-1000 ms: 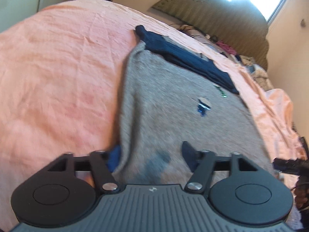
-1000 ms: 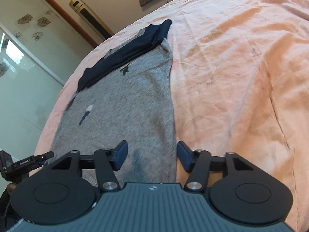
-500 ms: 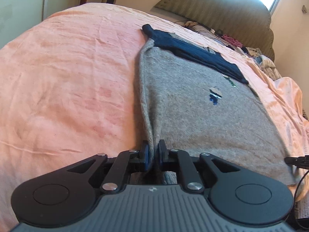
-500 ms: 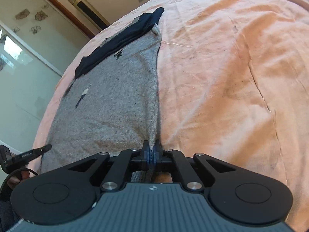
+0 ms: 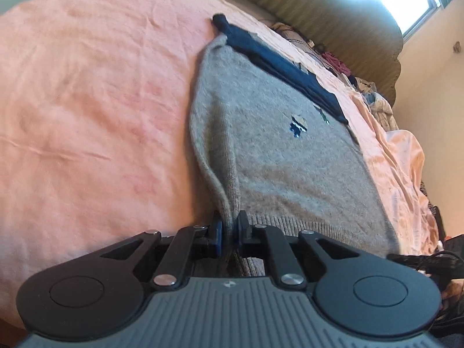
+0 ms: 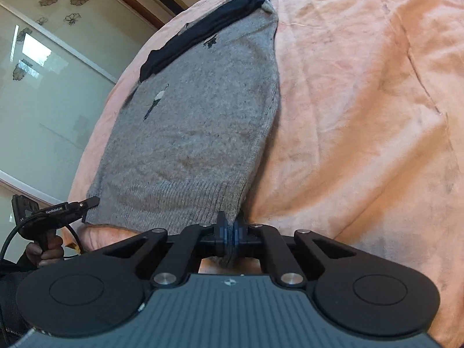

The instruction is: Fold small clothes

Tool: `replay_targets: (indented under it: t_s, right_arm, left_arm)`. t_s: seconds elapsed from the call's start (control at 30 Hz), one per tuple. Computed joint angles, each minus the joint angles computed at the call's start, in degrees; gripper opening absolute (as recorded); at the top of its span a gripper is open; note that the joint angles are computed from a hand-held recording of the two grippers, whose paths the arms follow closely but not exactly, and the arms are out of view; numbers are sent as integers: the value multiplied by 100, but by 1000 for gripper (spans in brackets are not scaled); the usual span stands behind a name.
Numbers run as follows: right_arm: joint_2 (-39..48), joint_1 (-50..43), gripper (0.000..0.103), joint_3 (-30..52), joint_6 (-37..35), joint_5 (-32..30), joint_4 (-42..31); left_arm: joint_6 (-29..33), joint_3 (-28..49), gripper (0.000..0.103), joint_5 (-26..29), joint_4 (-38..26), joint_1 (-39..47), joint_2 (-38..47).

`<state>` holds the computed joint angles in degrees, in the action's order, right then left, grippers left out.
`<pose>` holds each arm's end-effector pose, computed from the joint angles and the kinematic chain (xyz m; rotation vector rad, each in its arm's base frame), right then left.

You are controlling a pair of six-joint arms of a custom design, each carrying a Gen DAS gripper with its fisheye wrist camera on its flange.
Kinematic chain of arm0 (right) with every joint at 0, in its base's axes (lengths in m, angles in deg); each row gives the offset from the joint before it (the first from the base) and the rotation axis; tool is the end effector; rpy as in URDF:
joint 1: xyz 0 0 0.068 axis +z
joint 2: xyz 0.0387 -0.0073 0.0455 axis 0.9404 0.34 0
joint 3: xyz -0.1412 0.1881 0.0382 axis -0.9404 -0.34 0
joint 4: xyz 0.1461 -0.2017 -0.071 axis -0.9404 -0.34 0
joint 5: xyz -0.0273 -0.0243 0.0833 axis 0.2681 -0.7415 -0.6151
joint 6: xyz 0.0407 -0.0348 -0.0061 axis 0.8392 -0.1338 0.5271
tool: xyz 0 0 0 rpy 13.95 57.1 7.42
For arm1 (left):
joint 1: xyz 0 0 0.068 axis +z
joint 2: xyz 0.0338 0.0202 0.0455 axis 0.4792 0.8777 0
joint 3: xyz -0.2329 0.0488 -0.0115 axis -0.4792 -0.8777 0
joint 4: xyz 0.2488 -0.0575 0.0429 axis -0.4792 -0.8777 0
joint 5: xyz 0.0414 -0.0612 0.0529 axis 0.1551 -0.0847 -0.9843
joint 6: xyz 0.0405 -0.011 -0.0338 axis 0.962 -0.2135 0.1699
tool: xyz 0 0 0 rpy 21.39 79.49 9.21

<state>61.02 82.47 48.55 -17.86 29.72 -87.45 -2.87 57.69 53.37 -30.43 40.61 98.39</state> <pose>0.2274 0.0612 0.1278 0.3292 2.4706 0.7499 0.3037 0.0423 0.1233 0.0407 2.4697 -0.7395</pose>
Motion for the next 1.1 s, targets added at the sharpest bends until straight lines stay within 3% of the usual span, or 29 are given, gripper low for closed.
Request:
replay_targets:
  t_s: [0.13,0.23,0.3,0.37,0.4,0.43,0.47,0.53,0.57,0.6,0.67,0.73,0.83,0.9,0.93,1.0,1.03,1.1]
  right_arm:
    - [-625,-346,10,-27,-372,119,-829]
    - [-163,-318,6,-174,-287,-22,-393]
    - [-224,-429,6,-272,-68,-132,-302]
    - [-457,-467,19,-284,-10,2,-385]
    - [-573,-446,34,-184,-6,250,-498]
    - [-626,-425,46,-74,10,489,-452]
    - [-540,-388,50,64,12,670,-286]
    - [232,-218,59,670,-114,1048,220]
    - [799,-75,60,1056,-167,1283,542]
    - [1457,51,63,1538,-238,1467,799]
    - [2788,282,65,2686,-389,1795,984]
    - [4004,471,65,3883,-586,2129,926]
    - [5344,830,72,5412,-1307,3163,275]
    - [5633,964,81,5358,-1952,3782,577]
    - [5487,878,95,4899,-1967,3781,1037]
    - [5100,573,95,4277,-1826,3436,1375]
    - [5096,517,103,4321,-1700,3586,1135]
    - [5044,461,103,4325,-1811,3476,1016]
  left_arm:
    - [545,53,9,148,-316,210,-154]
    - [696,-60,9,98,-91,200,115]
    - [916,188,12,155,-484,238,153]
    - [1001,252,12,320,-548,415,-26]
    - [1021,302,16,340,-506,488,-158]
    - [906,368,24,359,-355,514,-258]
    - [594,403,30,324,-7,449,-328]
    - [-207,335,77,57,1053,86,-398]
    - [-526,272,82,-206,1651,-210,-362]
    - [-708,246,83,-605,2180,-582,-249]
    - [-703,605,82,-1544,2562,-1381,326]
    - [-617,1348,81,-2367,2286,-2056,1151]
    - [-191,2138,81,-2998,1928,-2533,2128]
    - [192,1858,84,-3313,2509,-2590,2333]
    - [295,1751,84,-3139,2584,-2482,2301]
    - [432,1664,84,-2967,2547,-2289,2216]
    - [487,1620,84,-2851,2546,-2198,2182]
    - [578,1652,84,-2811,2396,-2135,2127]
